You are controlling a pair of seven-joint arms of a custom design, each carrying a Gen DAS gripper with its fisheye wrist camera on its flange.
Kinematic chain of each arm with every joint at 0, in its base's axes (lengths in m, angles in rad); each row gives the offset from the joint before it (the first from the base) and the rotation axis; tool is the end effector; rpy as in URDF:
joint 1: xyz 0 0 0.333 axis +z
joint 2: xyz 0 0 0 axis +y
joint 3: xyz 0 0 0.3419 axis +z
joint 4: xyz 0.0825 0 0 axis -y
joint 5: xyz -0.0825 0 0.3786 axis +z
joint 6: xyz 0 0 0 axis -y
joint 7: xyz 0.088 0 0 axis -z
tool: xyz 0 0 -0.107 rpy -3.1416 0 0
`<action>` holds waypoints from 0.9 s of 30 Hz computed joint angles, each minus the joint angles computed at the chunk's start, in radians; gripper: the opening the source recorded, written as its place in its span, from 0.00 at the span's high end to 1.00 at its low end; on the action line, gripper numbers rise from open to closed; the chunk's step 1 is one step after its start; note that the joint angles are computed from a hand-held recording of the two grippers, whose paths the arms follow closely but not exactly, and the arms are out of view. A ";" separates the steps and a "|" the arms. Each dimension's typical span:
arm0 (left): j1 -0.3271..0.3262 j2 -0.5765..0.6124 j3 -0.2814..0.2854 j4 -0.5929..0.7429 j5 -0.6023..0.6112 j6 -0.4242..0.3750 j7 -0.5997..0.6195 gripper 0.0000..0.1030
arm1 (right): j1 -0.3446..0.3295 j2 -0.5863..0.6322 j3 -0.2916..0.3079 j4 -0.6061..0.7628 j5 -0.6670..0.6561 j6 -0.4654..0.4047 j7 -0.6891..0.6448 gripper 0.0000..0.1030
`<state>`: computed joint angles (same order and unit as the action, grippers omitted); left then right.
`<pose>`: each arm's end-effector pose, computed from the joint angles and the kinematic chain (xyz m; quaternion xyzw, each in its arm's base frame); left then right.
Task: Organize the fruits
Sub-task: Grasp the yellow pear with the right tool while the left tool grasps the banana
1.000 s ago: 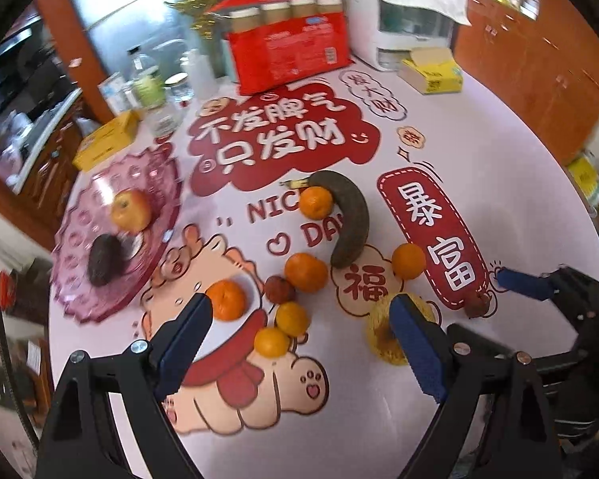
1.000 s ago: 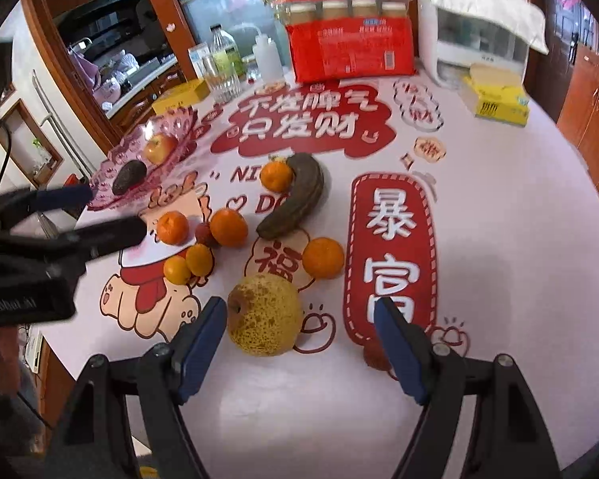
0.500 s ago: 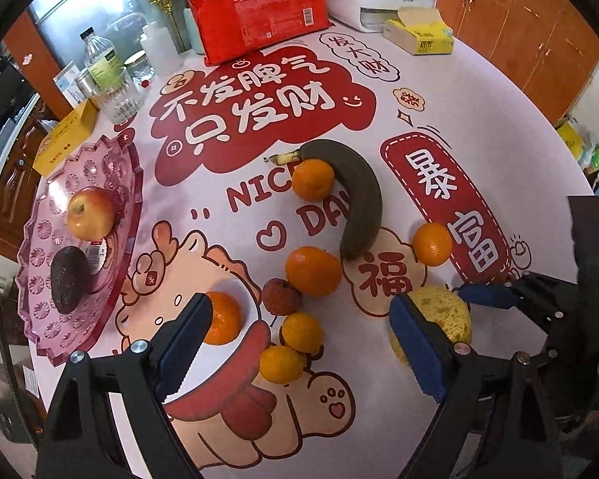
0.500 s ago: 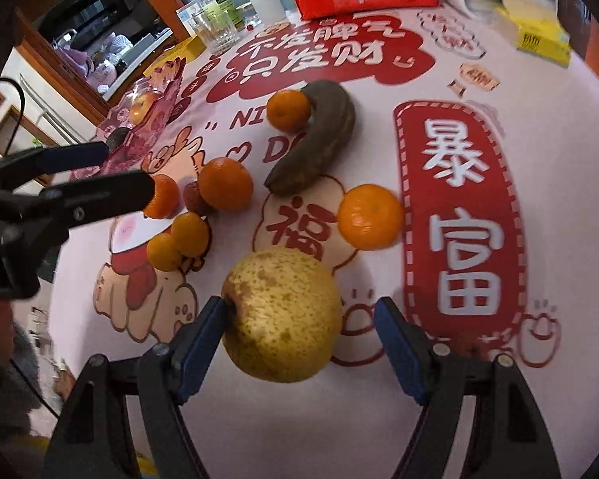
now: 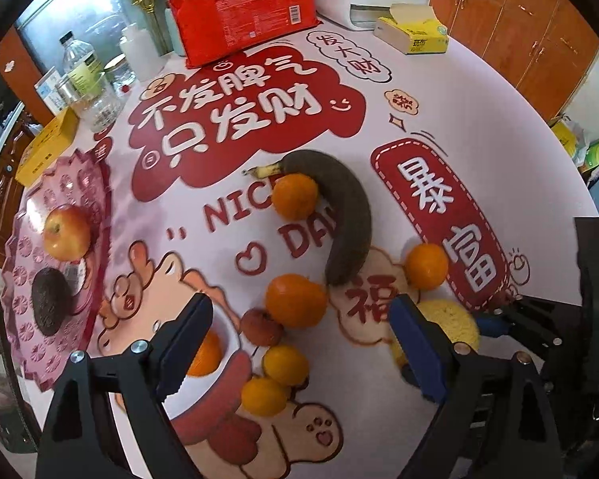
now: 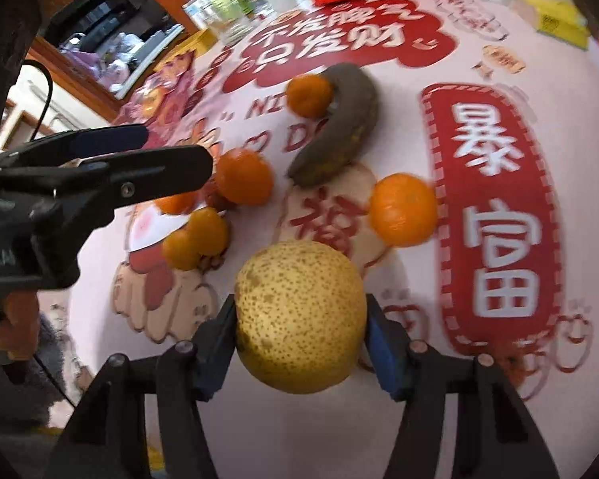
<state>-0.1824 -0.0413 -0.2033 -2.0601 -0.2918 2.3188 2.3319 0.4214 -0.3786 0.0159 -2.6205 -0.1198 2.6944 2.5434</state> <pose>0.5177 -0.2175 0.5123 -0.2855 0.9398 -0.1791 0.0569 0.3822 0.1833 0.4524 -0.5222 0.8220 -0.0582 0.2198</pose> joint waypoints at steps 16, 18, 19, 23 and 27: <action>-0.101 0.217 -0.018 0.186 0.082 -0.082 -0.303 0.52 | -0.122 -0.208 0.052 -0.061 -0.207 -0.163 0.235 0.42; -0.115 0.239 -0.014 0.200 0.106 -0.088 -0.348 0.55 | -0.123 -0.217 0.049 -0.067 -0.217 -0.169 0.249 0.42; -0.119 0.246 -0.013 0.206 0.110 -0.091 -0.358 0.55 | -0.123 -0.219 0.045 -0.070 -0.221 -0.169 0.252 0.42; -0.140 0.273 -0.009 0.220 0.141 -0.085 -0.412 0.57 | -0.128 -0.223 0.042 -0.077 -0.236 -0.176 0.271 0.42; -0.163 0.286 -0.006 0.218 0.181 -0.041 -0.459 0.57 | -0.139 -0.224 0.039 -0.085 -0.252 -0.169 0.293 0.42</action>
